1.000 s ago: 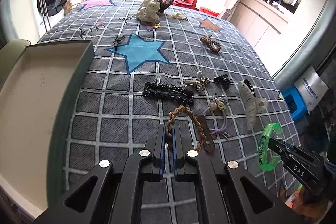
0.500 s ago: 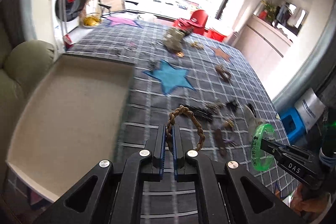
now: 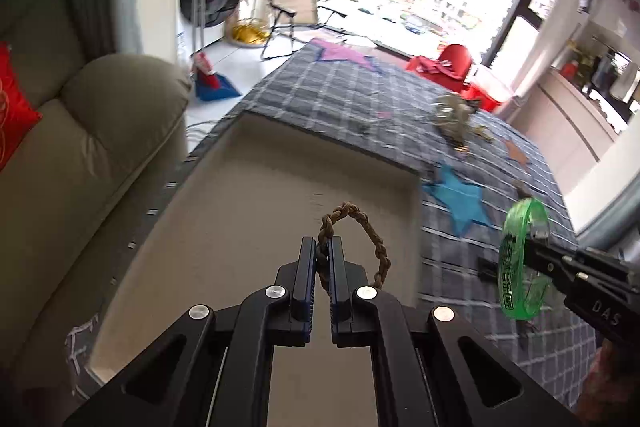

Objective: Organize jewelry
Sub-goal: 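Carry the bangle in the right gripper and bracelet in the left over the cream tray, then open the right gripper to drop the bangle while the left gripper releases the bracelet into the tray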

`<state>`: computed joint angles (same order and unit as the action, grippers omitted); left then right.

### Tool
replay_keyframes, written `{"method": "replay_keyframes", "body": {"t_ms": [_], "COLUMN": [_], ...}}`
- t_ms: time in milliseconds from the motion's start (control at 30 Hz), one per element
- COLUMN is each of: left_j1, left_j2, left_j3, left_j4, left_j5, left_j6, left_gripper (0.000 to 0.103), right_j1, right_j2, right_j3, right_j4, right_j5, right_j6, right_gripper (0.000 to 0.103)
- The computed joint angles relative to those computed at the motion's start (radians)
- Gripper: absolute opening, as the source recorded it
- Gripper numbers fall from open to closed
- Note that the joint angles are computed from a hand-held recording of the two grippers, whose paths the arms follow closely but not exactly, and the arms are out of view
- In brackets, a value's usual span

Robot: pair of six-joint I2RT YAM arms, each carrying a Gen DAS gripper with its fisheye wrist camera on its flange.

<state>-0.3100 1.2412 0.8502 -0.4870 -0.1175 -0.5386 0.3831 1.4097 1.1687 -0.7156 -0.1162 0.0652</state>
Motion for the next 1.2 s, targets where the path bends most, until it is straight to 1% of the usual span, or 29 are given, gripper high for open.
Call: {"method": "replay_keyframes", "body": {"t_ms": [133, 233, 333, 433, 533, 600, 700, 900, 967, 1033, 1100, 1200], "left_j1": [0.084, 0.117, 0.142, 0.149, 0.149, 0.148, 0.135, 0.11, 0.108, 0.103, 0.101, 0.093], "left_j2": [0.083, 0.137, 0.175, 0.219, 0.231, 0.223, 0.237, 0.235, 0.236, 0.236, 0.234, 0.228], "left_j3": [-0.004, -0.002, -0.003, 0.008, 0.008, 0.002, 0.014, 0.029, 0.035, 0.04, 0.042, 0.049], "left_j4": [0.038, 0.06, 0.07, 0.066, 0.06, 0.063, 0.054, 0.009, -0.006, -0.019, -0.026, -0.04], "left_j5": [0.042, 0.058, 0.07, 0.061, 0.05, 0.052, 0.028, -0.015, -0.021, -0.032, -0.038, -0.051], "left_j6": [0.026, 0.033, 0.035, 0.034, 0.033, 0.04, 0.042, 0.027, 0.022, 0.012, 0.008, -0.002], "left_gripper": [0.007, 0.007, 0.007, 0.008, 0.008, 0.008, 0.008, 0.008, 0.008, 0.008, 0.008, 0.008], "right_j1": [0.089, 0.116, 0.141, 0.164, 0.177, 0.174, 0.171, 0.173, 0.168, 0.158, 0.15, 0.134], "right_j2": [0.177, 0.285, 0.377, 0.446, 0.506, 0.532, 0.562, 0.577, 0.577, 0.551, 0.51, 0.446], "right_j3": [0.13, 0.209, 0.28, 0.335, 0.37, 0.384, 0.4, 0.411, 0.417, 0.397, 0.367, 0.329], "right_j4": [0.016, 0.015, 0.009, 0.0, -0.004, -0.008, -0.015, -0.018, -0.025, -0.01, 0.012, 0.025], "right_j5": [0.036, 0.027, 0.03, 0.046, 0.068, 0.067, 0.068, 0.076, 0.06, 0.045, 0.043, 0.032], "right_j6": [0.013, 0.029, 0.043, 0.033, 0.028, 0.032, 0.036, 0.044, 0.048, 0.057, 0.064, 0.071], "right_gripper": [0.01, 0.01, 0.01, 0.01, 0.01, 0.01, 0.01, 0.014, 0.023, 0.048, 0.054, 0.055]}}
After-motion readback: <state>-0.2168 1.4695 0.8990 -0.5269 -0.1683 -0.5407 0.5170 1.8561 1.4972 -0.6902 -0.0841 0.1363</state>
